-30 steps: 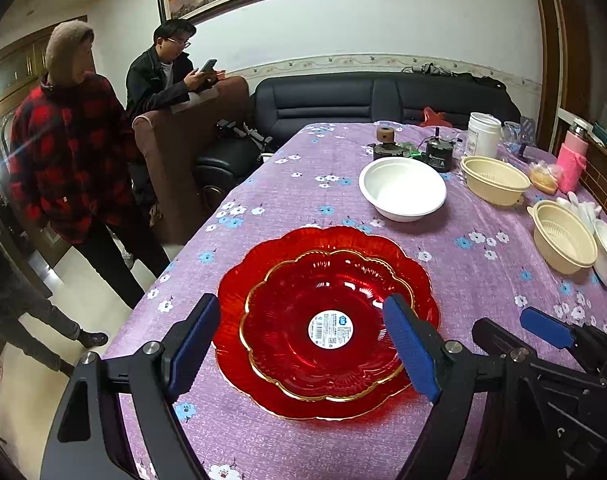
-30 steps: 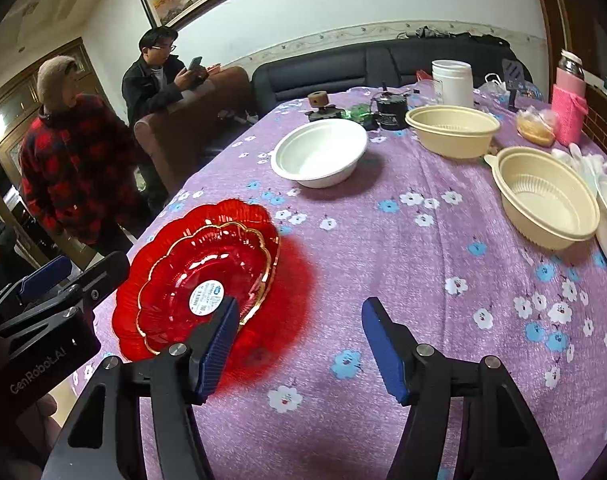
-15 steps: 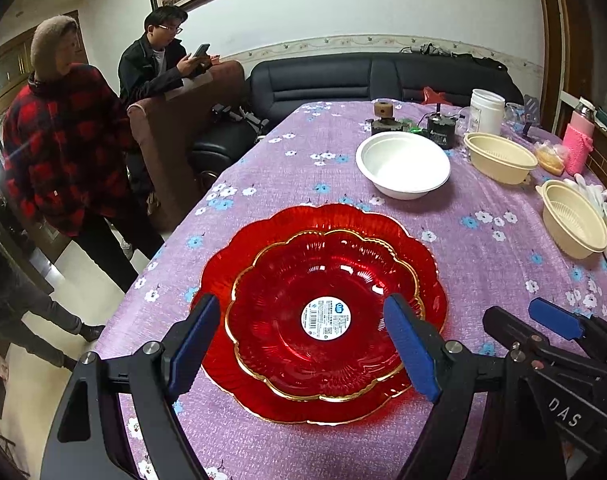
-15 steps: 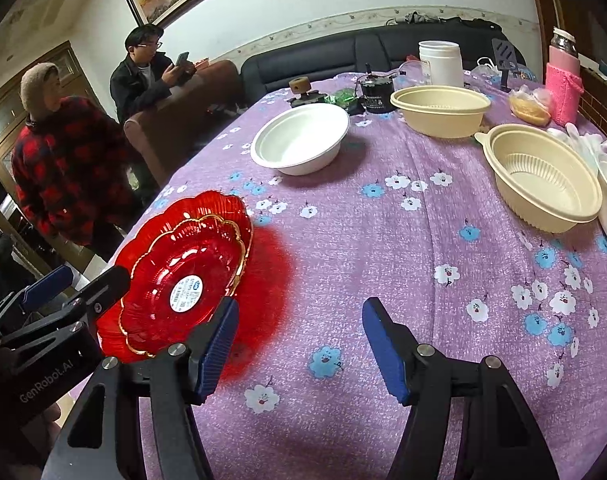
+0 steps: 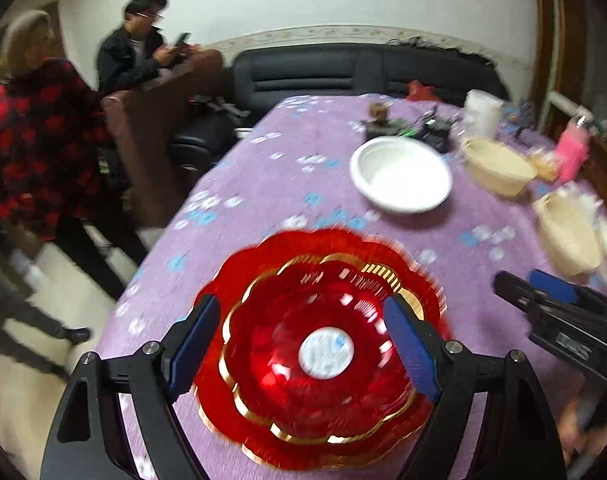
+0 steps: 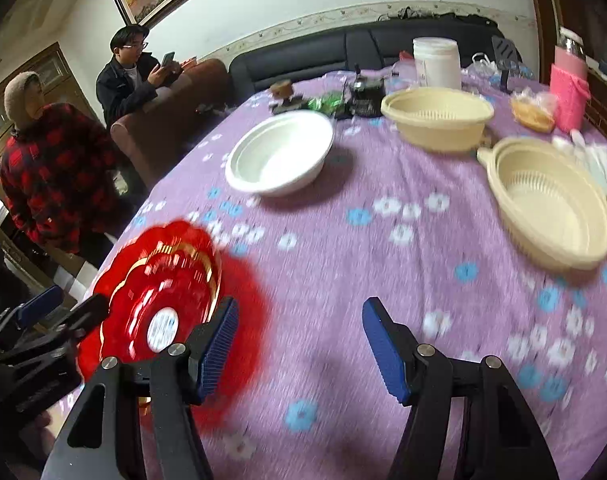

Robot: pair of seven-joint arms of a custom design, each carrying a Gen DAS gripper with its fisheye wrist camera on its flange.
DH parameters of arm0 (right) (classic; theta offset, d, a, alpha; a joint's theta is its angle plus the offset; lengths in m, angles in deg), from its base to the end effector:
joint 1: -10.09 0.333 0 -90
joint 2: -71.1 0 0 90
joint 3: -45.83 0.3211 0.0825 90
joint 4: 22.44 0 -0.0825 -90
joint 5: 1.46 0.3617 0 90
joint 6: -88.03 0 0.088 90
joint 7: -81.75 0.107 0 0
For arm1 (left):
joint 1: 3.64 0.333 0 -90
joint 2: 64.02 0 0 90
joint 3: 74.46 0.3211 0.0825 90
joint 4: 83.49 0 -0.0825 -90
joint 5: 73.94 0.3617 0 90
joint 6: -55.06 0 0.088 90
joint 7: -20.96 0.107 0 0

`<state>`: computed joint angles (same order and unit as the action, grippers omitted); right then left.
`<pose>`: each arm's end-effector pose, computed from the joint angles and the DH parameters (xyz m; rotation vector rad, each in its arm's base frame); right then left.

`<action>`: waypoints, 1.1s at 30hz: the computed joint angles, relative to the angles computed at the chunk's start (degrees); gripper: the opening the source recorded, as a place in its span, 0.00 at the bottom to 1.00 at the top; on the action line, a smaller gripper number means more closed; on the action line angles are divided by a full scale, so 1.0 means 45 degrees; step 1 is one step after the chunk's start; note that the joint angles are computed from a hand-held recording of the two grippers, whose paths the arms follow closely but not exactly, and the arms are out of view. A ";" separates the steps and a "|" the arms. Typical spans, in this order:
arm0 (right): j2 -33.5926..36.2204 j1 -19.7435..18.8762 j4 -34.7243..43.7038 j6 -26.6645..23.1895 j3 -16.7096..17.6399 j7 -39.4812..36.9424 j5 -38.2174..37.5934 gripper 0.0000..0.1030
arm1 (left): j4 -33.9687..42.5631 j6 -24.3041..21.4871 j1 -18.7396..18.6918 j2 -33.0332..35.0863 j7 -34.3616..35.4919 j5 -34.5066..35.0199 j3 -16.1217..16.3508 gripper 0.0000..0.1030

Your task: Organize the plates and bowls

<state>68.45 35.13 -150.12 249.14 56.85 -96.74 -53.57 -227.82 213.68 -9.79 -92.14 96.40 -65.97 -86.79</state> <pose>0.4089 0.3466 0.4667 -1.5295 1.8413 -0.4262 0.3948 -0.1497 0.5436 -1.6080 1.9520 -0.7139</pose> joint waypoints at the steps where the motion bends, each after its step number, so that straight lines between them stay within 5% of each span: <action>1: 0.0103 -0.0063 0.0173 -0.0052 -0.0077 -0.0186 0.0063 0.67 | 0.0460 -0.0237 -0.0796 0.0392 0.0846 -0.0793 0.0829 0.84; 5: 0.0835 -0.0399 0.0961 0.0067 -0.0610 -0.0324 0.0087 0.68 | 0.2471 -0.1463 -0.1868 0.1990 0.3079 -0.3306 0.2109 0.85; 11: 0.2088 -0.0625 0.1701 0.2120 -0.1599 -0.0560 0.1615 0.68 | 0.5181 -0.2726 -0.1196 0.4651 0.3685 -0.4964 0.1605 0.85; 15: 0.3014 -0.0111 0.2790 0.2439 -0.2297 -0.0893 0.1884 0.68 | 0.6646 -0.3437 -0.0672 0.6111 0.3881 -0.6915 0.1272 0.85; 24: 0.4411 0.0890 0.3492 0.3640 -0.3555 -0.2191 0.3146 0.66 | 0.8867 -0.3722 -0.0208 0.8305 0.2413 -0.5677 0.0513 0.85; 31: 0.4845 -0.0174 0.3292 0.4608 -0.2423 -0.4485 0.5400 0.64 | 1.1068 -0.4305 -0.0507 1.0275 0.1293 -0.3700 0.0420 0.83; 33: 0.4930 -0.0499 0.3296 0.4745 -0.2048 -0.5062 0.5858 0.58 | 1.1541 -0.4670 -0.0465 1.0708 0.1359 -0.3718 0.0258 0.72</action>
